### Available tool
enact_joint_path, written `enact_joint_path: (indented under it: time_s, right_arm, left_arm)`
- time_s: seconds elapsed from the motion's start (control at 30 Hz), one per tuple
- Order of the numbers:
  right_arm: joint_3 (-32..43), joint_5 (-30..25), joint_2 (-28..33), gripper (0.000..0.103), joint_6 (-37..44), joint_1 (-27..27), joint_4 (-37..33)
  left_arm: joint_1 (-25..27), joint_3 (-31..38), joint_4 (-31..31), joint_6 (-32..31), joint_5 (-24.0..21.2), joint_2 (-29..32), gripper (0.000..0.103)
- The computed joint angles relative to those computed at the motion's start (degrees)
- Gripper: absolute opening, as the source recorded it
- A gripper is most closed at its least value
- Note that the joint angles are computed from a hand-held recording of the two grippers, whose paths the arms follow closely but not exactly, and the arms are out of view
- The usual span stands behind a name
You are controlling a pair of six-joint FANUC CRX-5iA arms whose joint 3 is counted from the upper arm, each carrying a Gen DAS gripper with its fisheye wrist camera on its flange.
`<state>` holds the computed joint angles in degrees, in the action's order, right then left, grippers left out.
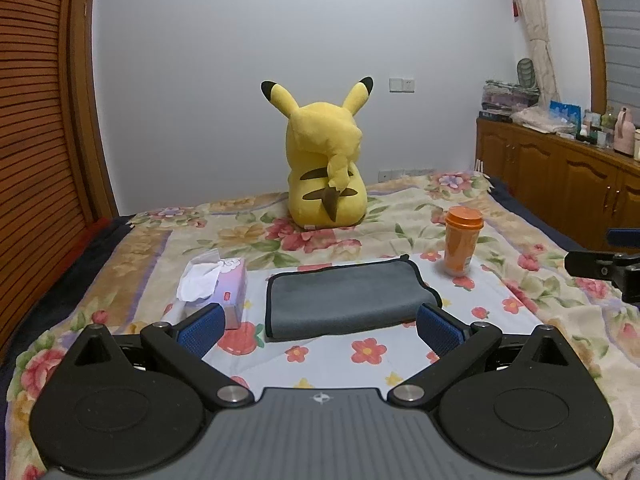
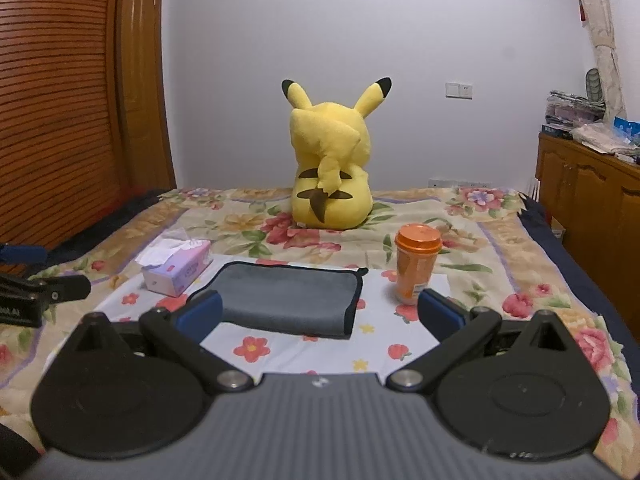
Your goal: Fold towel
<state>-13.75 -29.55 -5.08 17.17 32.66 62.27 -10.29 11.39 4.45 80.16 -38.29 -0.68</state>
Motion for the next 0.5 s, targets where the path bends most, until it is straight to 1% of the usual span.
enact_joint_path:
  time_s: [0.1, 0.5]
  right_arm:
    - [-1.32, -0.47, -0.91, 0.103, -2.36, 0.04, 1.88]
    - [-5.84, -1.33, -3.66, 0.103, -8.44, 0.69, 5.44]
  left_arm:
    - [-0.44, -0.74, -0.61, 0.33, 0.08, -0.69, 0.103]
    - [-2.6, -2.83, -3.74, 3.45, 0.03, -2.29, 0.103]
